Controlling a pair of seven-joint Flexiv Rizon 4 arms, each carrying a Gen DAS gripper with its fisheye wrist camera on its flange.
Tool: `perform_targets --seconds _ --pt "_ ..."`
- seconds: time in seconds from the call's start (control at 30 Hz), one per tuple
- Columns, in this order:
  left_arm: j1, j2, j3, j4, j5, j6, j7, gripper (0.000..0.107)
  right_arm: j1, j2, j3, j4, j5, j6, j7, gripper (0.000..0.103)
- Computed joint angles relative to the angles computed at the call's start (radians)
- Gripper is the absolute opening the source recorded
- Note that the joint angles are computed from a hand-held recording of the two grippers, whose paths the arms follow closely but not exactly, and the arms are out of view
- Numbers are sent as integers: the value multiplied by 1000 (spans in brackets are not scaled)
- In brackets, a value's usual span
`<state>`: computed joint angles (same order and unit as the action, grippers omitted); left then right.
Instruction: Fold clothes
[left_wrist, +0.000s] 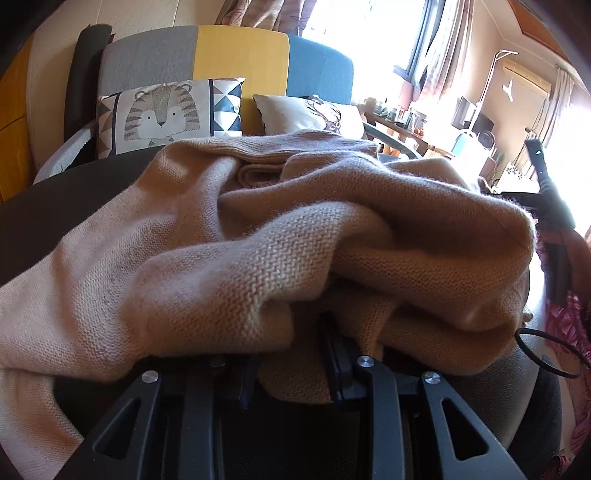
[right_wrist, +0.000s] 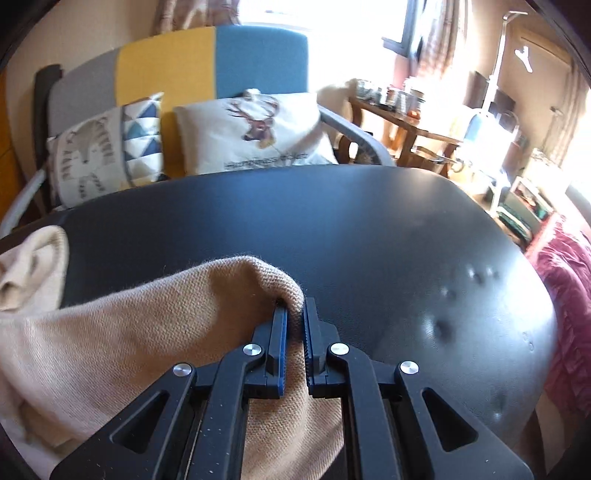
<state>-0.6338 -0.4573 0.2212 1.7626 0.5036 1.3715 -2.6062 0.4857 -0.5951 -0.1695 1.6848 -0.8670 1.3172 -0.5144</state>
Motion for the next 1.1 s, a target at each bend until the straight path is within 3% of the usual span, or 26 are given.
perform_targets --seconds 0.1,0.13,0.2,0.27,0.33,0.43,0.47,0.53,0.67,0.73,0.9,0.97,1.0,1.03,1.07,1.1 --pt "-9 -2 8 -7 12 -8 -9 30 0 -34 -24 -42 20 -65 49 9" --pt "-11 -3 9 -9 16 -8 -13 30 -19 -48 1 -63 54 -96 28 11" --pt "-7 -4 7 -6 18 1 -18 30 -85 -80 102 -114 164 -144 -94 25" --pt "-6 -5 8 -5 19 7 -20 30 -100 -83 131 -116 213 -141 -170 34" --pt "-9 -7 11 -7 20 7 -22 30 -51 -45 49 -46 159 -62 -118 37" --pt "-9 -8 12 -7 21 10 -24 30 39 43 -102 108 22 124 68 48" --pt "-7 -8 10 -5 18 14 -23 30 48 71 -117 154 -4 177 93 55" --pt "-5 -8 9 -2 13 21 -22 30 72 123 -149 243 -49 276 129 57" --pt "-1 -7 7 5 -2 33 -12 30 -34 189 62 346 54 260 -90 57" --pt "1 -7 6 9 -12 41 -7 30 -36 218 97 393 77 242 -157 57" --pt "-5 -11 14 13 -33 53 6 30 43 244 41 468 9 228 -198 57" --pt "-6 -12 17 15 -40 56 13 30 74 230 0 472 -57 223 -179 56" --pt "-6 -12 18 16 -44 58 16 30 69 217 4 466 -64 227 -177 50" --pt "-7 -12 18 17 -48 59 19 30 58 207 6 461 -62 262 -171 37" --pt "-8 -13 20 18 -52 62 21 30 53 201 9 455 -46 274 -173 10" --pt "-9 -14 21 18 -55 63 24 30 51 201 12 445 -22 259 -177 6"
